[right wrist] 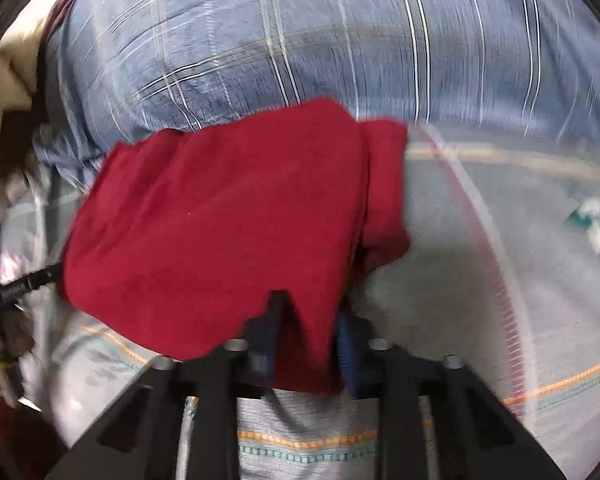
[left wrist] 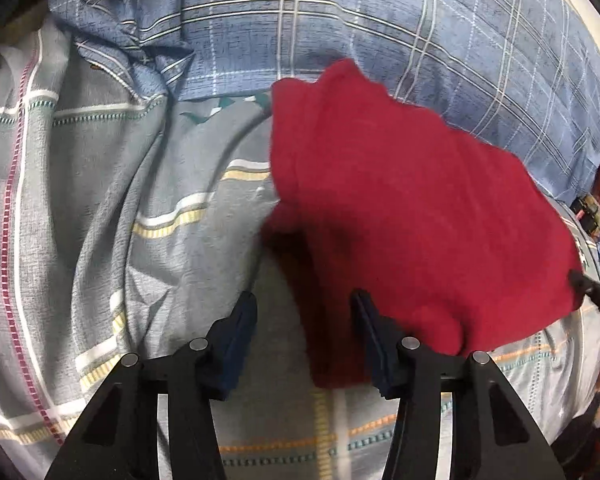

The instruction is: Fold small clothes

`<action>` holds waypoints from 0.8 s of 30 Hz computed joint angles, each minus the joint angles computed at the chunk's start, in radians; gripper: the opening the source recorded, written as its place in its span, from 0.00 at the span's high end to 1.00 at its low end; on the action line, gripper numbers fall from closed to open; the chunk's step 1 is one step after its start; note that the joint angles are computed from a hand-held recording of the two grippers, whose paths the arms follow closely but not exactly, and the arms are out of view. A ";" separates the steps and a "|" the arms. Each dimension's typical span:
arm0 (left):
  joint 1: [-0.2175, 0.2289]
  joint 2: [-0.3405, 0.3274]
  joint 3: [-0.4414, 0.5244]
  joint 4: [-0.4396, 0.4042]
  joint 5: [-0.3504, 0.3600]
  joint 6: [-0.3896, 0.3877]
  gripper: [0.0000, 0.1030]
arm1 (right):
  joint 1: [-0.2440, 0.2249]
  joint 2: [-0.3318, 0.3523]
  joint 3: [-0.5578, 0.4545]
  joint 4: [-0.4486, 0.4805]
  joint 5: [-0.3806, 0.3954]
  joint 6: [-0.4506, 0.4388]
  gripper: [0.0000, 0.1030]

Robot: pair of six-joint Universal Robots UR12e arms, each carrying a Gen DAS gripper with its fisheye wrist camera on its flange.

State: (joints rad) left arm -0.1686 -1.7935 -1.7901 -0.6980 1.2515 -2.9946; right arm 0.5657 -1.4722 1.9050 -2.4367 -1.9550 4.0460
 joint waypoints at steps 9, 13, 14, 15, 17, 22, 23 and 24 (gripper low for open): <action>-0.026 0.015 -0.008 0.037 0.092 -0.003 0.57 | 0.016 0.008 -0.079 0.240 -0.057 0.035 0.93; -0.031 0.021 -0.018 0.061 0.111 0.026 0.56 | 0.055 0.020 -0.138 0.268 -0.167 0.047 0.69; -0.033 0.022 -0.021 0.068 0.117 0.032 0.56 | 0.061 0.028 -0.149 0.244 -0.181 0.030 0.62; -0.036 0.023 -0.024 0.078 0.126 0.039 0.56 | 0.061 0.041 -0.160 0.191 -0.174 -0.004 0.54; -0.040 0.025 -0.029 0.089 0.137 0.045 0.55 | 0.056 0.069 -0.181 0.120 -0.128 -0.056 0.54; -0.044 0.020 -0.026 0.087 0.139 0.048 0.55 | 0.049 0.195 -0.280 0.002 -0.041 -0.212 0.56; -0.044 0.018 -0.025 0.086 0.138 0.047 0.54 | 0.049 0.218 -0.300 -0.011 -0.028 -0.230 0.56; -0.044 0.016 -0.023 0.085 0.137 0.046 0.54 | 0.045 0.239 -0.320 -0.025 -0.008 -0.241 0.57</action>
